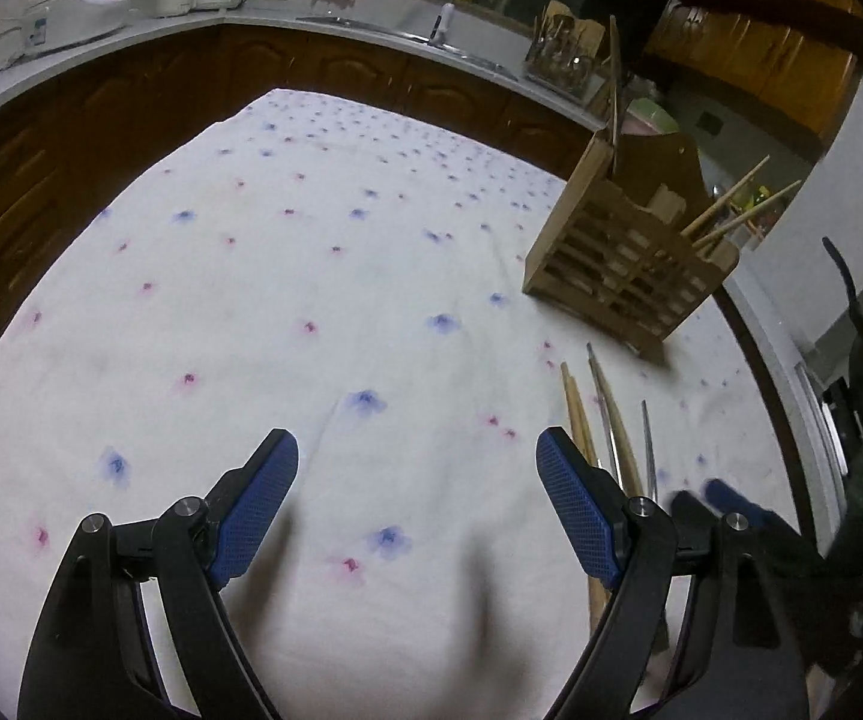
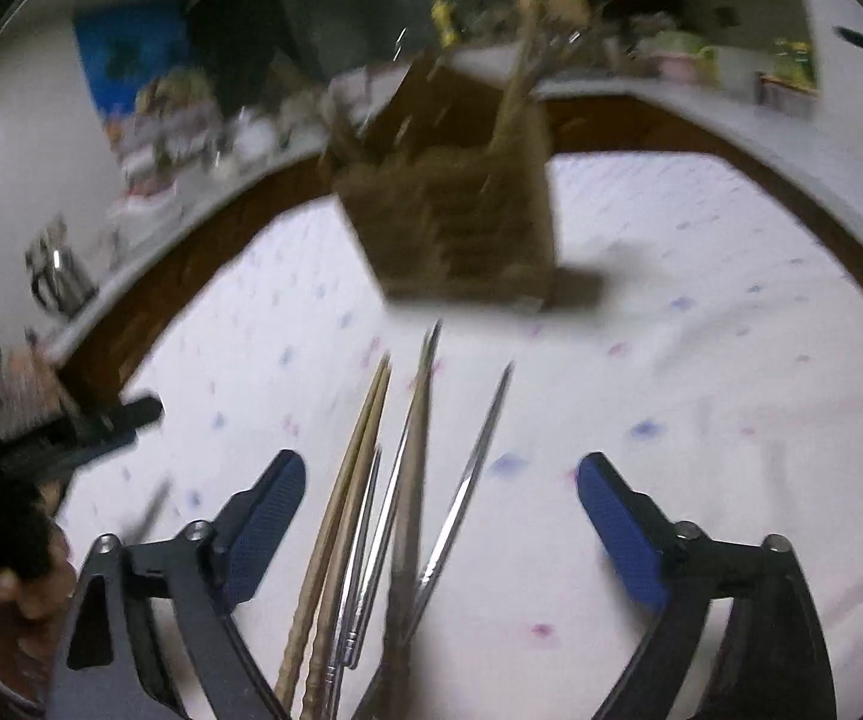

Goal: Organize utensils
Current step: 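Grasp a bamboo chopstick with the left tool while the right tool grasps another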

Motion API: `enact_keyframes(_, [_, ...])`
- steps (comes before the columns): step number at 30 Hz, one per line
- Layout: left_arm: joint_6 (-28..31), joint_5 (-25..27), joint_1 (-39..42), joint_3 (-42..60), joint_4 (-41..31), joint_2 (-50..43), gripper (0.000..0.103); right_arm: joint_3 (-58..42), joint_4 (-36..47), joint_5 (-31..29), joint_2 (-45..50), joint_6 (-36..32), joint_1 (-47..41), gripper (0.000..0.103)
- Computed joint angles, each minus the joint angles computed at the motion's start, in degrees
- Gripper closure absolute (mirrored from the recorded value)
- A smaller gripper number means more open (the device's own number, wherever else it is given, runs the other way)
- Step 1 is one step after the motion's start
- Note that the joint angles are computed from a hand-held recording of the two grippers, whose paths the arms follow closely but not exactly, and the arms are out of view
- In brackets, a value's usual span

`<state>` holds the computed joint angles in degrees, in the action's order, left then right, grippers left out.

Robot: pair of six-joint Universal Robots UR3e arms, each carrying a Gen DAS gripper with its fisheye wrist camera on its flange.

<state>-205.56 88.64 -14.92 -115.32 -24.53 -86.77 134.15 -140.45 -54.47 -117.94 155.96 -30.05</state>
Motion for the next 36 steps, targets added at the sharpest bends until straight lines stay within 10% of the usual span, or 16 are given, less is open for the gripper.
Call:
enact_keyframes(9, [2.0, 0.2, -4.4, 8.9, -4.8, -7.9, 0.019, -2.0, -9.8, -14.1, 12.4, 3.4, 8.6, 0.083])
enact_keyframes(17, [6.0, 4.3, -11.9, 27.8, -13.6, -23.4, 0.020, 1.0, 17.0, -0.9, -5.4, -11.3, -16.1, 0.075])
enact_keyframes(19, [7.0, 6.0, -13.3, 32.7, -17.2, -27.2, 0.039, 0.3, 25.2, 1.7, -8.8, -15.4, -20.9, 0.075])
enact_keyframes(25, [10.8, 11.0, -15.6, 30.7, -15.6, -27.1, 0.051, -2.1, 40.6, 6.2, -15.6, -23.7, -29.7, 0.075])
enact_keyframes(36, [10.6, 1.3, -8.6, 25.8, -15.7, -21.7, 0.058, -4.7, 27.4, 6.1, -5.5, -16.9, -21.5, 0.067])
